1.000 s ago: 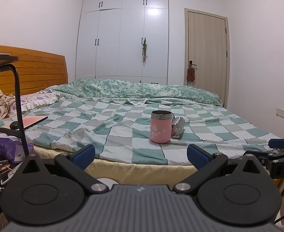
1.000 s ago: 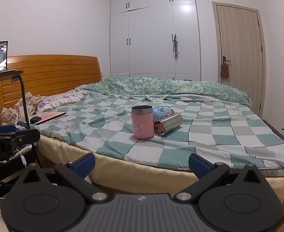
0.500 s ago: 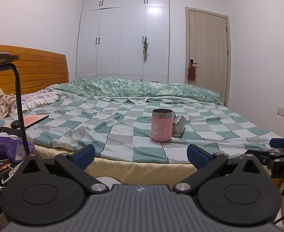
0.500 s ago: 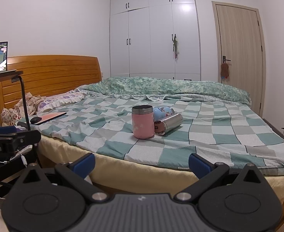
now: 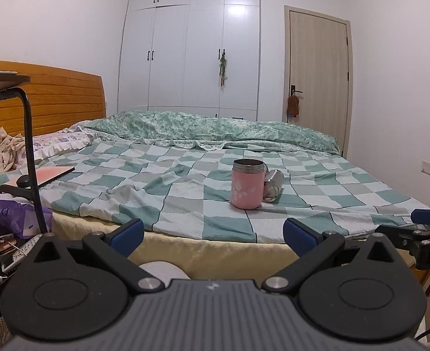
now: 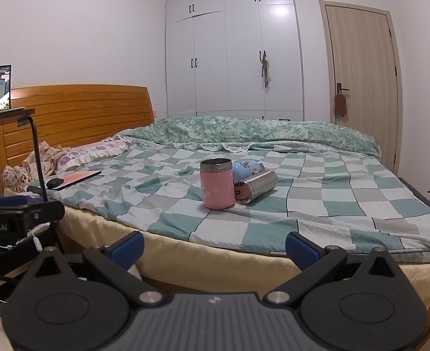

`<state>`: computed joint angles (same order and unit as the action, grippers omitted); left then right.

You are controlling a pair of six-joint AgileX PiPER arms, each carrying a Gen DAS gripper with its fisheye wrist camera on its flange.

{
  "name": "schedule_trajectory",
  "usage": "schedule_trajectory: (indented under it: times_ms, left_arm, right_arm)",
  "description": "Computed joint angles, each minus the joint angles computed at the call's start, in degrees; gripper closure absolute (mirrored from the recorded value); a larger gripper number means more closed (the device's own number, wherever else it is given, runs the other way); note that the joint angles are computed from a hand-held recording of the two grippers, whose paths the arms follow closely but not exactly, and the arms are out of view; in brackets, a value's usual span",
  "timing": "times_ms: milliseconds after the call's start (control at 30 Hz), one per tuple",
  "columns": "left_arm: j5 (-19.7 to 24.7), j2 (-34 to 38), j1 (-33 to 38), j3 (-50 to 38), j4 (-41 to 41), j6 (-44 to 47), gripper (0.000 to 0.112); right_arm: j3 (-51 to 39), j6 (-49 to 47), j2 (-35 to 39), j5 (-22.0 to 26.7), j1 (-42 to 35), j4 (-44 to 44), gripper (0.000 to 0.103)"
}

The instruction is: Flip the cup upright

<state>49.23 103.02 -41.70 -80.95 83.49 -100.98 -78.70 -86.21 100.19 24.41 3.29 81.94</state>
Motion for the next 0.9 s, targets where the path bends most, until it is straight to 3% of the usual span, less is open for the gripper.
schedule_trajectory:
  times_ms: [533,733,900]
  left_arm:
    - [-0.31,0.35,0.26,-0.87,-0.72,0.80,0.009]
    - [-0.47,2.58,2.88,-4.66,-0.44,0.15,0.009]
    - [-2.69,8.91,5.99,-12.46,-0.39,6.26,0.009]
  right_arm:
    - [-0.76,-0.46,0.90,0.03,-0.04,0.82,0.000]
    - [-5.08,3.35,4.85,-0.28,-0.19,-1.08,0.000]
    - [-14.53,15.39,11.29,-0.84,0.73,-12.80,0.000]
